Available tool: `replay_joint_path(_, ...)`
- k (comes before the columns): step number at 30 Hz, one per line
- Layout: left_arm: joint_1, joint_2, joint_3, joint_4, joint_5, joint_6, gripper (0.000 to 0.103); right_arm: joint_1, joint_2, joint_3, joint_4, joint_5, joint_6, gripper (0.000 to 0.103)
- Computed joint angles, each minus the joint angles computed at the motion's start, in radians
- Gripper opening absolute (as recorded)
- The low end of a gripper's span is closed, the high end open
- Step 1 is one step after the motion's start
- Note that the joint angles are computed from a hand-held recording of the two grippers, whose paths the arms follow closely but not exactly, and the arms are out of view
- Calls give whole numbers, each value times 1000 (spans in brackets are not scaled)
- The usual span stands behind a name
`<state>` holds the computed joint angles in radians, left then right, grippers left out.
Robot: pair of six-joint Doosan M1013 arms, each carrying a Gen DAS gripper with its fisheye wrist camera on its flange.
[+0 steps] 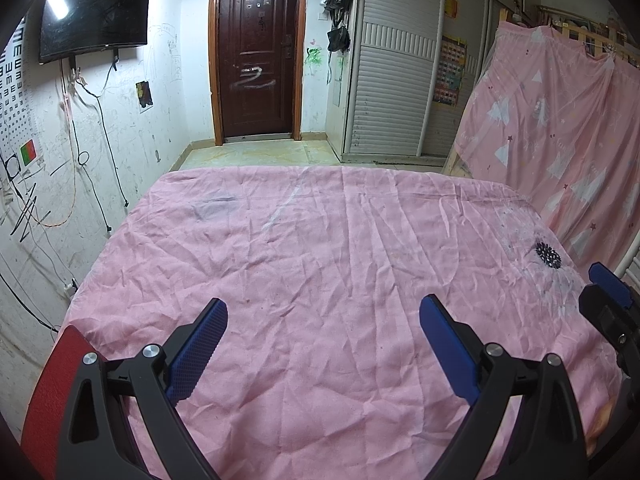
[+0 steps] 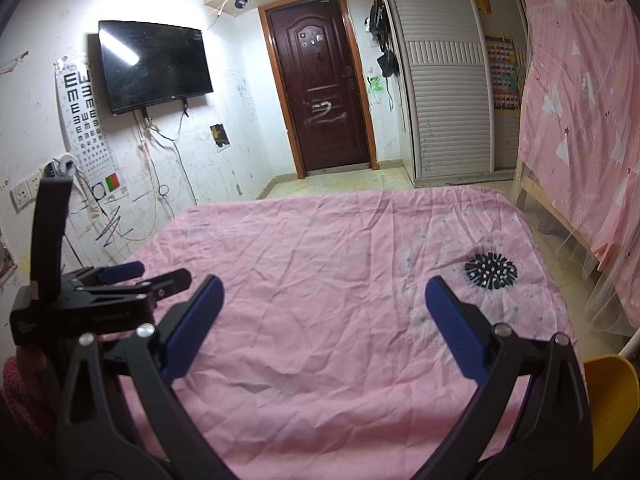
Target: Collect trash
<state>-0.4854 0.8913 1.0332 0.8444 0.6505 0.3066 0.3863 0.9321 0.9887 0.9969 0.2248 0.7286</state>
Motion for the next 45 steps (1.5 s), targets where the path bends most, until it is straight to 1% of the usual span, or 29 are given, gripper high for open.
replay_joint_path(7, 3, 2, -6, -22, 9, 30, 89, 0, 4, -3, -40, 0, 45, 97)
replay_joint_path(18, 3, 9, -23, -46, 28, 62, 89, 1, 2, 4, -52, -2, 60, 97)
replay_joint_path(45, 3, 10, -24, -50, 37, 60, 89, 2, 1, 1, -71, 1, 82, 97)
